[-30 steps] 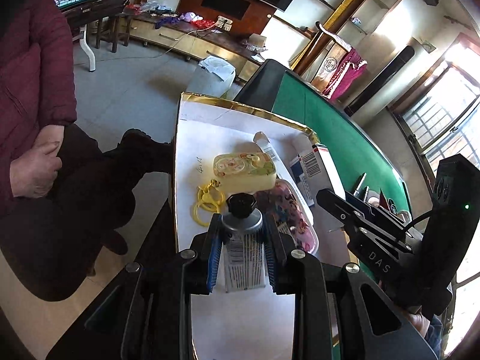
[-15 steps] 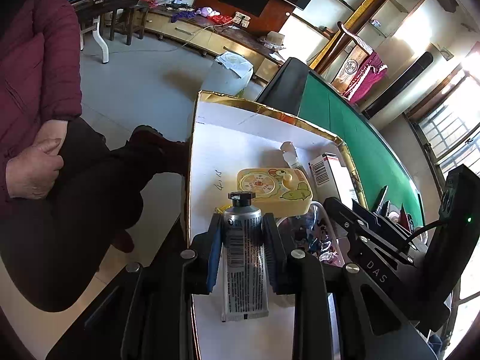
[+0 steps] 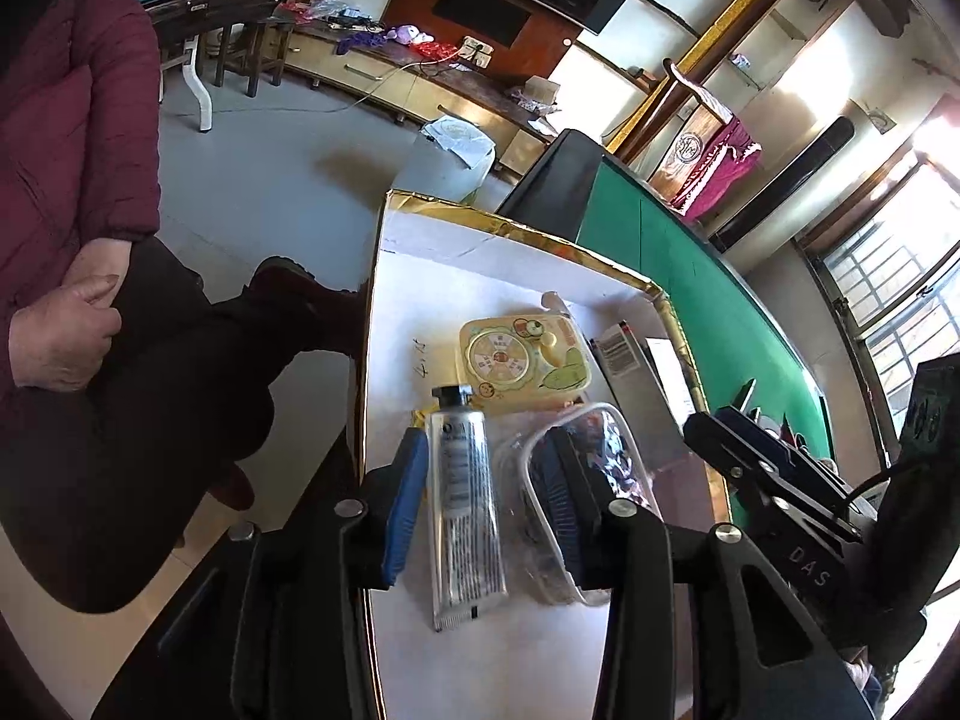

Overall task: Organize objects
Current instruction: 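Move the left tool to the pink plush toy while the right tool approaches a black marker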

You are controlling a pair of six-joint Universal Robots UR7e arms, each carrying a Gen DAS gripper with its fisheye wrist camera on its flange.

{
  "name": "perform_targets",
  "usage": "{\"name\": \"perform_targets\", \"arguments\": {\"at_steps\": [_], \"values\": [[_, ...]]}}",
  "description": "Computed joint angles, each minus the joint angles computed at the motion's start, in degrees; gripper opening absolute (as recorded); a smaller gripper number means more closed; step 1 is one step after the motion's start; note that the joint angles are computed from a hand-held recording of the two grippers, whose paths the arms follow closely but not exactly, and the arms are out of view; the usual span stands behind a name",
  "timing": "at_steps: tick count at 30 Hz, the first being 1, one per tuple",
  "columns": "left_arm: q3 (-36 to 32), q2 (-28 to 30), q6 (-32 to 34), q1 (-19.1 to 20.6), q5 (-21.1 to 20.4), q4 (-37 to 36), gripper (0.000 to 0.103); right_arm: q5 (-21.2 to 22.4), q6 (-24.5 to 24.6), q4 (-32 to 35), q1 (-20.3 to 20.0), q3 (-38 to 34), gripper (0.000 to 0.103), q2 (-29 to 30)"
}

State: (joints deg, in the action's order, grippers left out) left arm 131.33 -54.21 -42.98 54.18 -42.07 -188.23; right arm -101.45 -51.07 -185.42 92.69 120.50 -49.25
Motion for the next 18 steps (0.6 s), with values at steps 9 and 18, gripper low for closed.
{"name": "perform_targets", "arguments": {"at_steps": [9,18], "values": [[2.4,3.5,0.4,-9.1,0.7,-5.1,0.049,12.4,-3.7,15.6,-9.4,8.1,0.053,-18.2],[-9.9,17.6,12.1,-17.0,-9.1,-1.1,0.064,24.2,-13.6,20.3,-25.1,11.3,0.057,-36.7]]}}
